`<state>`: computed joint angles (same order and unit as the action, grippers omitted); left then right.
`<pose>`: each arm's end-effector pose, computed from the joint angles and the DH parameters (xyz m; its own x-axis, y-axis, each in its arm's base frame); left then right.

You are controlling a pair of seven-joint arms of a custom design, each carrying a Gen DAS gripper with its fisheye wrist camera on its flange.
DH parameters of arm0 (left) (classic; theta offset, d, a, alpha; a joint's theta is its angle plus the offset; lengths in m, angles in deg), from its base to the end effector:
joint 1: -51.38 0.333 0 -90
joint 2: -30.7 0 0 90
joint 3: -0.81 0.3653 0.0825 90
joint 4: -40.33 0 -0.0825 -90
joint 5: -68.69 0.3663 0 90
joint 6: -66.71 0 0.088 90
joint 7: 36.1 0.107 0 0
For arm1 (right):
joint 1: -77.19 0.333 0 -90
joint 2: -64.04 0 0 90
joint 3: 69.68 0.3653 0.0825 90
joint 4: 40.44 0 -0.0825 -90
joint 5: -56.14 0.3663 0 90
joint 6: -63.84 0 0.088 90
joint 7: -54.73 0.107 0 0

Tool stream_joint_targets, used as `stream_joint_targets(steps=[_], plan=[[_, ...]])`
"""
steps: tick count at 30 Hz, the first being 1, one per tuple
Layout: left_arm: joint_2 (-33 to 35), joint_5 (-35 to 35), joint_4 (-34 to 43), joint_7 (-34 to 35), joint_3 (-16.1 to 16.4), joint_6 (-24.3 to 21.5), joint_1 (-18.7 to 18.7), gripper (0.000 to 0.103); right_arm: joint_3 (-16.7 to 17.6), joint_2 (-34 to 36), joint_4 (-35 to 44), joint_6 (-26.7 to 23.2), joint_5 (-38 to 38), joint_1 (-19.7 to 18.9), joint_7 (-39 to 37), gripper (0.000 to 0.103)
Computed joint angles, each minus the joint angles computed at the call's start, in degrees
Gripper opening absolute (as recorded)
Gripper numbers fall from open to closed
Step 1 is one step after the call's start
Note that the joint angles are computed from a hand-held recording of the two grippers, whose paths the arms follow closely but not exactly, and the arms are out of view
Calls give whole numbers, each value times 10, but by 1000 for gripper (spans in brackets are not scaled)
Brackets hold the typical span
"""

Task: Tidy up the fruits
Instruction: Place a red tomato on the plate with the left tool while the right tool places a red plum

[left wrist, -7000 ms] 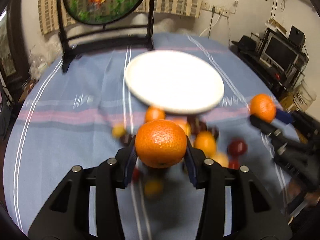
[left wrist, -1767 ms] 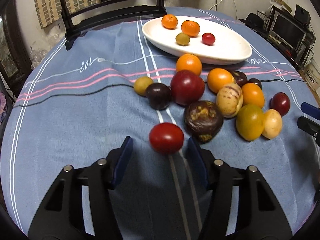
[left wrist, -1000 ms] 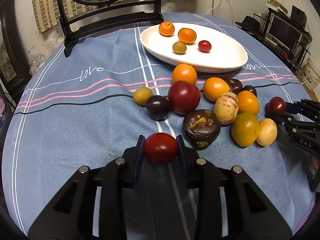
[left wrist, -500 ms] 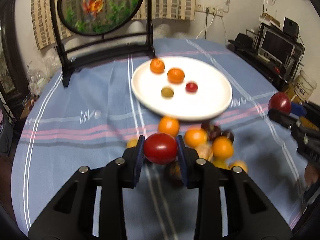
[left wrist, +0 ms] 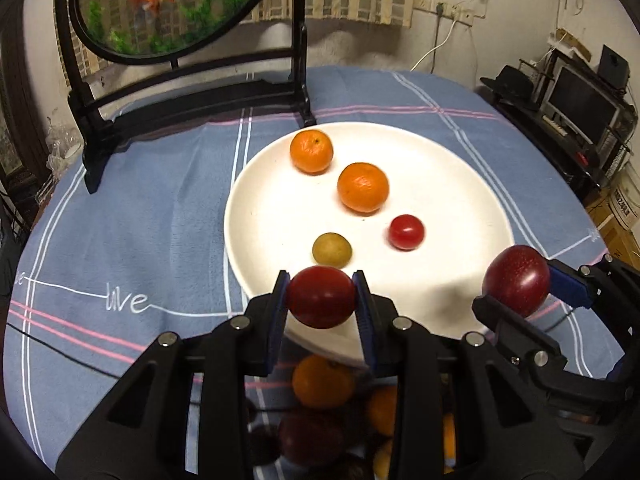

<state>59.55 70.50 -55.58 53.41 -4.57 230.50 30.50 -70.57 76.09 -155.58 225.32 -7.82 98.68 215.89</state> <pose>0.6616 -0.3132 0.4457 -0.4421 -0.8966 0.0247 -0.7023 0.3289 -0.6313 0.5597 0.2585 0.4563 0.0509 -0.9935 0.1021 -0.6822 -0.1092 -0.7230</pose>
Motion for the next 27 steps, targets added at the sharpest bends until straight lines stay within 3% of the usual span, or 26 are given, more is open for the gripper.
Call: stream_joint_targets(steps=[5,6,7,9,20,27], plan=[[23,2,30,0,1,-20,-1,33,4,27,17,0,56,-9,-56,39],[27,-1,35,1,-1,-25,1,36,6,31,18,-2,72,-9,-74,44],[30,-2,39,0,-1,-29,1,41,1,31,18,-5,71,-4,-73,45],[27,0,30,-8,5,-14,-3,65,-13,27,16,-8,46,8,-47,55],[-54,-44,-92,21,-24,57,36,73,1,-57,-70,24,-18,-10,68,58],[-116,-67,-183,46,-31,95,53,79,39,-110,-128,7,-57,-24,126,60]])
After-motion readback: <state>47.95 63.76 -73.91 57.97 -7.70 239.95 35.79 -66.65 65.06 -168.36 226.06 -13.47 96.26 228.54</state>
